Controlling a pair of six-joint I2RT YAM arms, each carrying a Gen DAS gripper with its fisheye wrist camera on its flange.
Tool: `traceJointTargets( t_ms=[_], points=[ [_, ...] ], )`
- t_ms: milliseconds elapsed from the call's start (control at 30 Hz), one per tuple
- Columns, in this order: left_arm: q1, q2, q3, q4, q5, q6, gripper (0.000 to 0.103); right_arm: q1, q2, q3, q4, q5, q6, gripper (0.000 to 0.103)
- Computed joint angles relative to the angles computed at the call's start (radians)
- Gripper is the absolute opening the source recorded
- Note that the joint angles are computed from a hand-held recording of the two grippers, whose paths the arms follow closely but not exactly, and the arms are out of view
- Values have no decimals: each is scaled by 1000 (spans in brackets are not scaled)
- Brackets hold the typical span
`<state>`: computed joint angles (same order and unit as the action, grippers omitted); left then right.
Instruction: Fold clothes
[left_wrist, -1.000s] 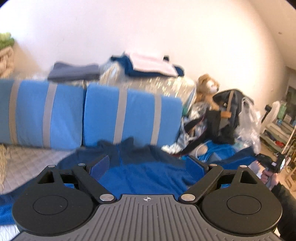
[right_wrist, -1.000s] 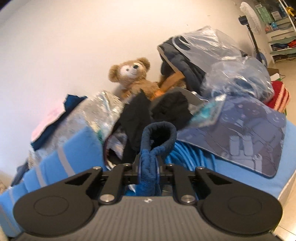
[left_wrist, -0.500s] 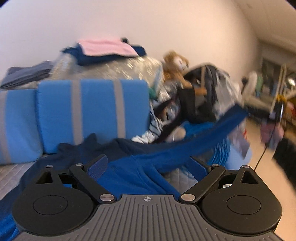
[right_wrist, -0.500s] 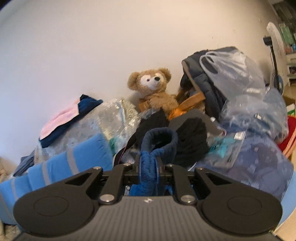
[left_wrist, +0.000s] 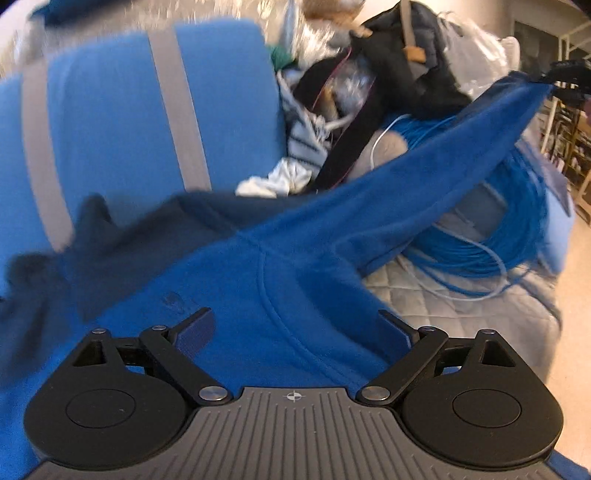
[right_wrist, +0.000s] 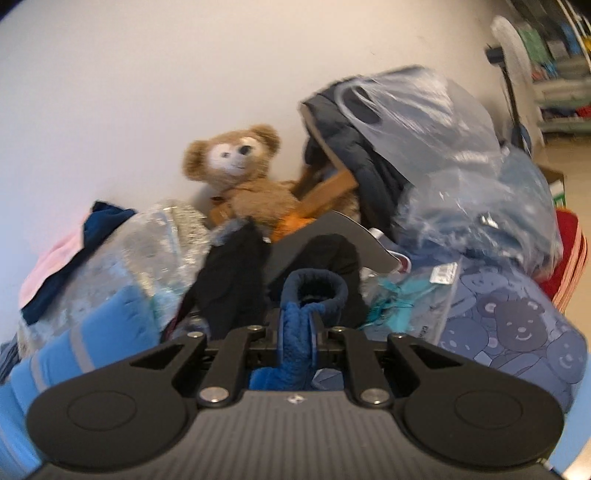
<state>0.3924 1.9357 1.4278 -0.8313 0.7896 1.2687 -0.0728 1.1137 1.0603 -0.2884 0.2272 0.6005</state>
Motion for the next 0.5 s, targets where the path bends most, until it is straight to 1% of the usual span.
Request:
traceJointTargets(
  t_ms=[67, 100, 133, 233, 267, 300, 333, 400, 500],
  points=[
    [-33, 24, -61, 134, -6, -55, 92, -49, 42, -21, 46, -33, 5, 14],
    [-47, 37, -72, 165, -8, -84, 92, -71, 62, -30, 69, -49, 13, 14],
    [-60, 55, -71, 175, -5, -104, 92, -89, 81, -39, 94, -64, 21, 13],
    [-111, 71, -139, 277, -47, -93, 92, -128, 135, -42, 154, -91, 40, 13],
    [-131, 70, -171, 325, -85, -81, 92, -135, 150, -37, 164, -93, 44, 12],
    [-154, 71, -209, 381, -147, -62, 96, -140, 168, -28, 172, -95, 43, 12],
    [-161, 77, -221, 401, -177, -55, 98, -142, 185, -15, 174, -95, 37, 12],
    [-152, 92, -204, 381, -176, -61, 98, -139, 214, 11, 171, -88, 18, 11],
    [-150, 92, -146, 278, -227, -24, 97, -130, 240, 41, 162, -70, -15, 11]
  ],
)
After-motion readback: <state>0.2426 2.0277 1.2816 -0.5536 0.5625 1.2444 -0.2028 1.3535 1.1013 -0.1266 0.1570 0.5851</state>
